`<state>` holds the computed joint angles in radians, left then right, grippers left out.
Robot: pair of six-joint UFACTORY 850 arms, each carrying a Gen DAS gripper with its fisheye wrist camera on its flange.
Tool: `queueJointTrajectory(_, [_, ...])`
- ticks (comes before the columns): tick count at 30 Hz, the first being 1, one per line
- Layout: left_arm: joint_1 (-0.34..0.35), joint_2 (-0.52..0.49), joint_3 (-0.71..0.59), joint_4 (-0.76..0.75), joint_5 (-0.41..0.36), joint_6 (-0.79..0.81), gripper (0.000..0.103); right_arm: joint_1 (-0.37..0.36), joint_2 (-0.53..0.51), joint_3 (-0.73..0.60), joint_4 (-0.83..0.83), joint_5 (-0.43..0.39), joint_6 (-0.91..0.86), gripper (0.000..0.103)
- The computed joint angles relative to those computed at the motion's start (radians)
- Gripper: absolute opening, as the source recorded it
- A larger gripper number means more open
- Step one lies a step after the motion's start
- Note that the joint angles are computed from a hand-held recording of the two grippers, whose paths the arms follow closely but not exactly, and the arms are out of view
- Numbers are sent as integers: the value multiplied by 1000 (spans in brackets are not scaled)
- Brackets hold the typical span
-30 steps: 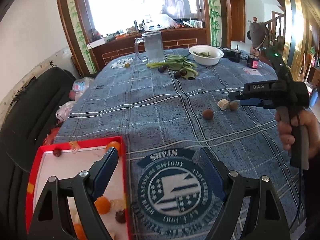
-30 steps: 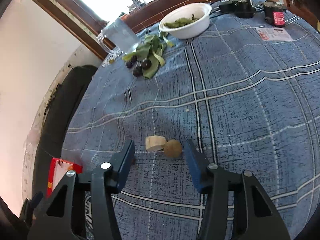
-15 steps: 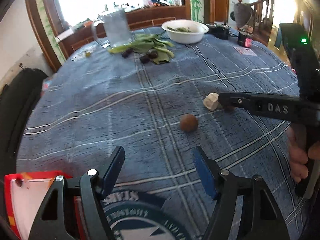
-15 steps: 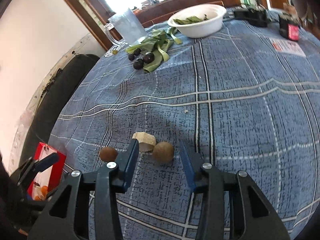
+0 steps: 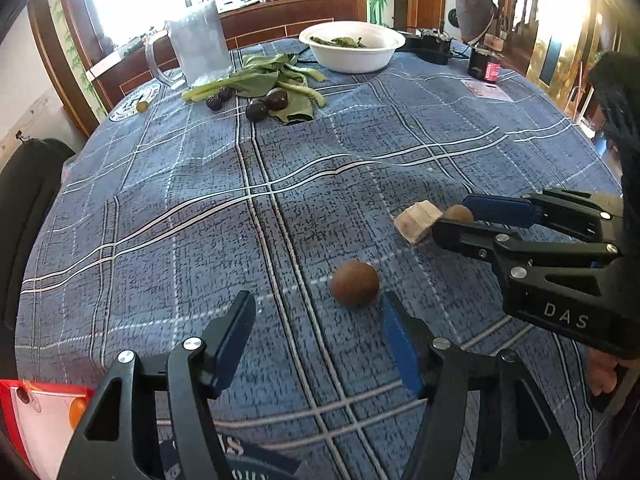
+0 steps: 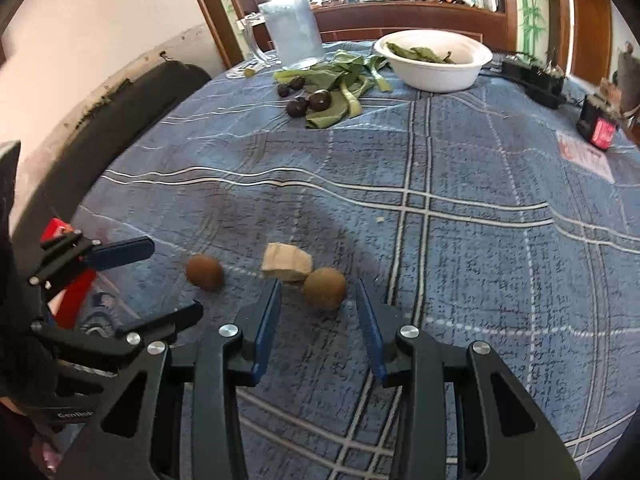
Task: Organize fruits
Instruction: 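Grasp a brown kiwi with the right tool while the left tool grasps another kiwi, then carry both kiwis over the red tray and open both tools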
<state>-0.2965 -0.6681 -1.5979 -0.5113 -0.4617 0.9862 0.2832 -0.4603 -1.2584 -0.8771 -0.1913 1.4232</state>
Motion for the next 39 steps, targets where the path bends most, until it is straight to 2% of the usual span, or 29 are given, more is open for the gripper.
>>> queueJointTrajectory(4, [-3,-21,-29,6,-40,-9,51,3,-9,-6,-105,-18,105,40])
queueJointTrajectory(6, [-5,-23,-31,-10,-47,9,49,8,-16,-15,-120,-33,106,32])
queueJointTrajectory(8, [-3,-30,-44,-22,-71,17,42,10,-17,-17,-104,-25,84,25])
queueJointTrajectory(9, [-2,-35,-51,-29,-82,20,40,10,-17,-17,-92,-20,70,24])
queueJointTrajectory(16, [-6,-33,-50,-52,-102,42,24,8,-12,-15,-47,-22,56,24])
queueJointTrajectory(23, [-3,-1,-4,-85,-61,31,23,7,12,10,-268,-20,316,24])
queueJointTrajectory(28, [26,90,97,-270,-6,159,24,12,24,22,-372,-33,435,24])
queueJointTrajectory(33, [84,228,249,-528,24,413,23,21,51,48,-589,-38,661,24])
queueJointTrajectory(39, [166,350,383,-736,21,624,23,52,81,76,-836,-78,912,24])
